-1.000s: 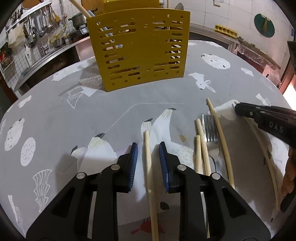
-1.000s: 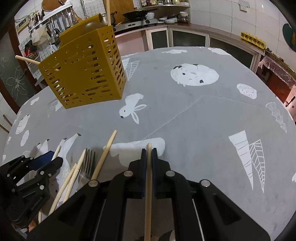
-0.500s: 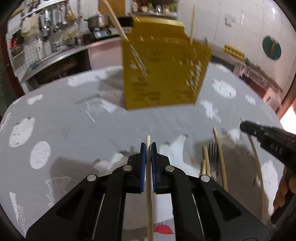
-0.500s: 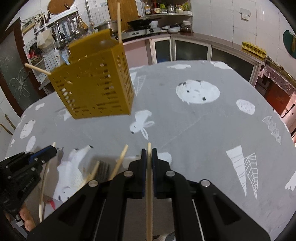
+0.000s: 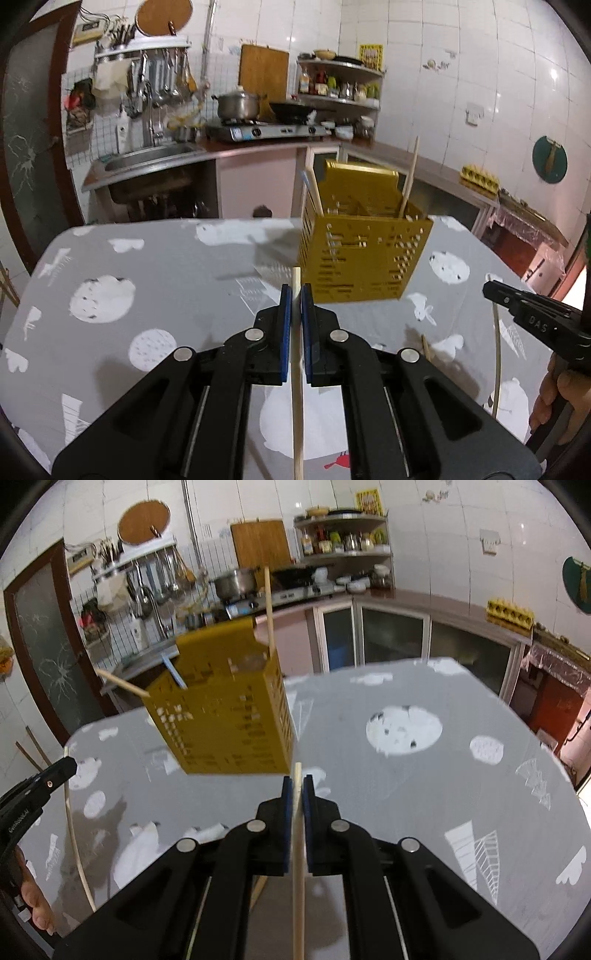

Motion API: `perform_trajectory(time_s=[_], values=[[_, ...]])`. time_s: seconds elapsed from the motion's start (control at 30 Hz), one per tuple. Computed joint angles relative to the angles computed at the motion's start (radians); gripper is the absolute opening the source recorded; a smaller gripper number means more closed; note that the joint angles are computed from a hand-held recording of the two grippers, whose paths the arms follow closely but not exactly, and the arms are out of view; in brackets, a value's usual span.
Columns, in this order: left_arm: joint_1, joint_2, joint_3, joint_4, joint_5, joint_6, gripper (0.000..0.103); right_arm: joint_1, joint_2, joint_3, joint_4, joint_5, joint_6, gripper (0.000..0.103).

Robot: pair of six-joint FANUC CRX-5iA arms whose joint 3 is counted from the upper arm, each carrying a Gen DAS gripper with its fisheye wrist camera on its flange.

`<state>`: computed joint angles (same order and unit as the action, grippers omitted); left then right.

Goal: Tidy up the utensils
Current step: 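Lift both held chopsticks and carry them toward the yellow holder, then lower both chopsticks into the yellow holder and open both tools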

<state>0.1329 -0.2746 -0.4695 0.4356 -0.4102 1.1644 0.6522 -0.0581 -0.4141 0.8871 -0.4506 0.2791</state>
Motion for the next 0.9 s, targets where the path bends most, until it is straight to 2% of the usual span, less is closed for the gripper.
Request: perform_trajectory(time_s=[0.1,0.13,0.27,0.4,0.53,0.7,0.9], values=[[0.005,-0.019,-0.024,0.060,0.025,-0.039,0.004,-0.031,-0.026,-0.057,0.208,0.040,-0.169,0.006],[0.006,-0.027,-0.036,0.088,0.035,-0.061,0.004,-0.040,-0.032,-0.067,0.244,0.054,-0.202,0.006],[-0.014,-0.067,-0.093,0.191,0.121,-0.152,0.004,-0.096,-0.063,-0.112,0.449,0.111,-0.388,0.006],[-0.040,-0.088,-0.122,0.225,0.191,-0.191,0.004,-0.161,-0.089,-0.148,0.719,0.141,-0.609,0.006],[-0.058,-0.091,-0.133,0.259,0.230,-0.221,0.004,-0.216,-0.106,-0.162,0.913,0.169,-0.767,0.006],[-0.082,-0.091,-0.145,0.328,0.272,-0.282,0.004,-0.273,-0.119,-0.160,1.081,0.203,-0.899,0.006],[-0.114,-0.071,-0.144,0.419,0.321,-0.365,0.004,-0.312,-0.117,-0.138,1.206,0.215,-0.979,0.006]])
